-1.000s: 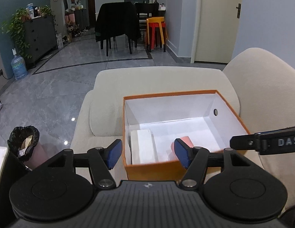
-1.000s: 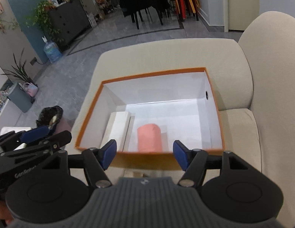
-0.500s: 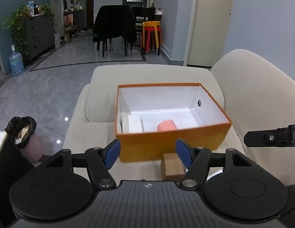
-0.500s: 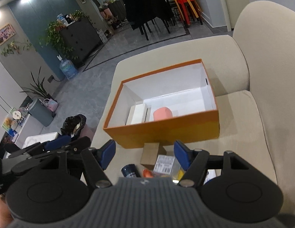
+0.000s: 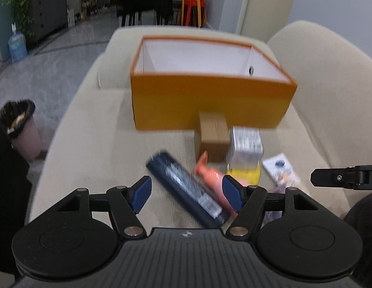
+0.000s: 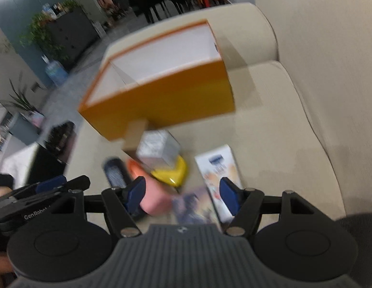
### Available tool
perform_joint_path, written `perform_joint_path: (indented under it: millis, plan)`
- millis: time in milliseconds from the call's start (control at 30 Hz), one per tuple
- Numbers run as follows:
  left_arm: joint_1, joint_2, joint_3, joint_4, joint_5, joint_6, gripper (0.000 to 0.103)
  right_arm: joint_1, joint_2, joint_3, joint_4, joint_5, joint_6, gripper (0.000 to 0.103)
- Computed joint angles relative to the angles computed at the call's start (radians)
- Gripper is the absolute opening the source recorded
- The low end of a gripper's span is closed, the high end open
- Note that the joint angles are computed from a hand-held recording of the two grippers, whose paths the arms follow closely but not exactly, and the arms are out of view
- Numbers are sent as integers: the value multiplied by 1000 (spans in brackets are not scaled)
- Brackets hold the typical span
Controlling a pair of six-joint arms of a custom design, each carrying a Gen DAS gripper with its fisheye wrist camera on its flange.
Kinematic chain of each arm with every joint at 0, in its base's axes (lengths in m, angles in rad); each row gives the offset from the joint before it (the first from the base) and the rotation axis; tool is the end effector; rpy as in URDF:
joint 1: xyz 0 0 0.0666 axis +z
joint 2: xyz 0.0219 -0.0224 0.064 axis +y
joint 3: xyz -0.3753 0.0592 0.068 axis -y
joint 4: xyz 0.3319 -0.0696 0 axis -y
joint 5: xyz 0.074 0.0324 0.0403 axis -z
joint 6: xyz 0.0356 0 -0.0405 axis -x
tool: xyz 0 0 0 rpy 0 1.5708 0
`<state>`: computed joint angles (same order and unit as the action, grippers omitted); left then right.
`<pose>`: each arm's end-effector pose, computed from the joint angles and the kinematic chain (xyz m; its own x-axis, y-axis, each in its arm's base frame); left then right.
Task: Organize rigid objects
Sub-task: 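Withdraw both tools from the box back toward the remaining items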
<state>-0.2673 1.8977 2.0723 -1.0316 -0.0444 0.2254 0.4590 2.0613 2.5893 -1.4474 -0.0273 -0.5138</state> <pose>0.5841 -0.1587 0.4389 -0.7633 -0.0225 -0.6456 0.0669 0.9913 -0.1136 0.5481 0.2715 0.5096 -0.8458 0.1300 -0.5173 -0.0482 0.9472 0.3169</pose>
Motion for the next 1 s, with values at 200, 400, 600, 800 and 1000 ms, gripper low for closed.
perform_joint_path:
  millis: [200, 400, 600, 800, 1000]
  plan:
    - [-14, -21, -110, 57, -2, 25, 79, 14, -34, -132, 28, 7, 26, 68]
    - [-28, -9, -141, 78, 11, 44, 79, 38, -4, -135, -9, 40, 55, 68]
    - [-33, 17, -140, 89, 26, 49, 84, 52, 2, -162, -24, 50, 64, 68]
    - [-37, 38, -133, 89, 18, 39, 90, 65, 34, -116, -57, 79, 79, 68]
    - [-31, 20, -155, 79, -22, 35, 88, 82, 60, -85, -87, 120, 114, 70]
